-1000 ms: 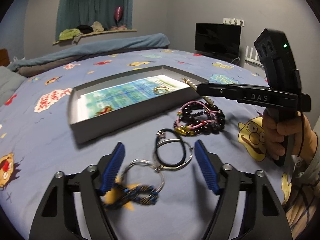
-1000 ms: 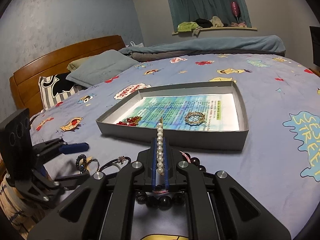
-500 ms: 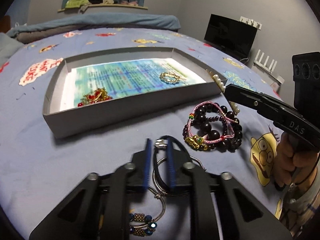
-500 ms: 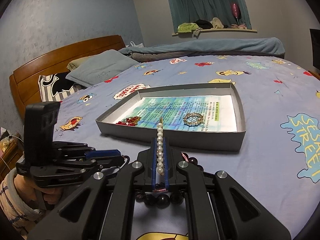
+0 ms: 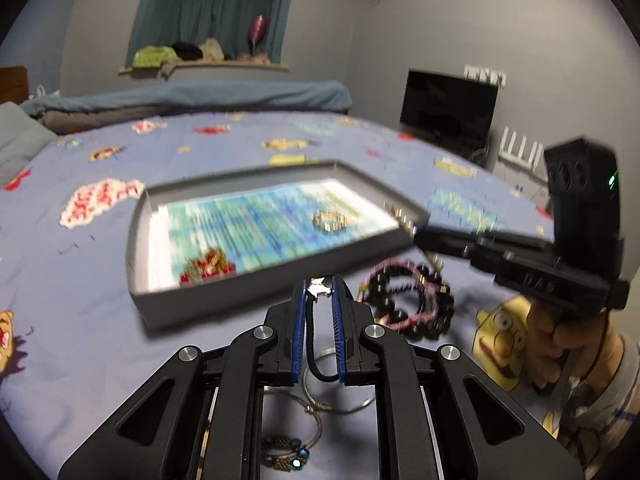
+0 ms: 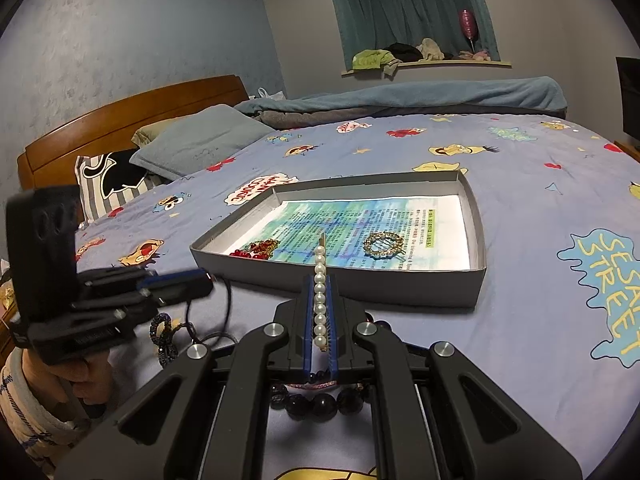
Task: Organize jewelry
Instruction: 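Grasp the black hair tie with the left tool while the right tool lifts the pearl bracelet, then lower both items into the grey box and open both tools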
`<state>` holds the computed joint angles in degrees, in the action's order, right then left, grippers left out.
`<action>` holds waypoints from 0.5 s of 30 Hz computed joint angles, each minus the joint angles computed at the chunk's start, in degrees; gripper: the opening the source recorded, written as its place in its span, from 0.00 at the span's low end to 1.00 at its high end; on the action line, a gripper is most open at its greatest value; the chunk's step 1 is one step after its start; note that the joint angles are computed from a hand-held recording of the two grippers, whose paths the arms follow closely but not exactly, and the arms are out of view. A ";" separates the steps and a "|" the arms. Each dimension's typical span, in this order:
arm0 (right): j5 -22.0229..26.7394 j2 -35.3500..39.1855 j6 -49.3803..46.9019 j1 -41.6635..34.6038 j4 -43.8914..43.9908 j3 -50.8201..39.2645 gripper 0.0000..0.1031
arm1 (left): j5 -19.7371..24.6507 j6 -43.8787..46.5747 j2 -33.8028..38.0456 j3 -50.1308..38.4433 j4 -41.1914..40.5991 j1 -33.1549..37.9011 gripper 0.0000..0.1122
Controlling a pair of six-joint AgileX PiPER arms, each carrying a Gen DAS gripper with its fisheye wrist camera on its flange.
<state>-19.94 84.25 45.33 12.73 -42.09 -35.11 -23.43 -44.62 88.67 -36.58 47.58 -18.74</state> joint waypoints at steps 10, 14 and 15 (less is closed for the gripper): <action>-0.37 0.73 -0.69 -0.01 1.72 -1.23 0.06 | -3.10 -0.30 -0.50 -1.65 -1.24 2.94 0.12; -0.46 1.02 -0.21 -0.77 1.88 -2.34 0.06 | -2.87 -1.29 1.64 -4.34 -1.29 3.57 0.12; -0.42 1.15 -0.18 -0.88 2.05 -2.62 0.06 | -2.88 -2.11 2.56 -5.24 -0.68 3.80 0.12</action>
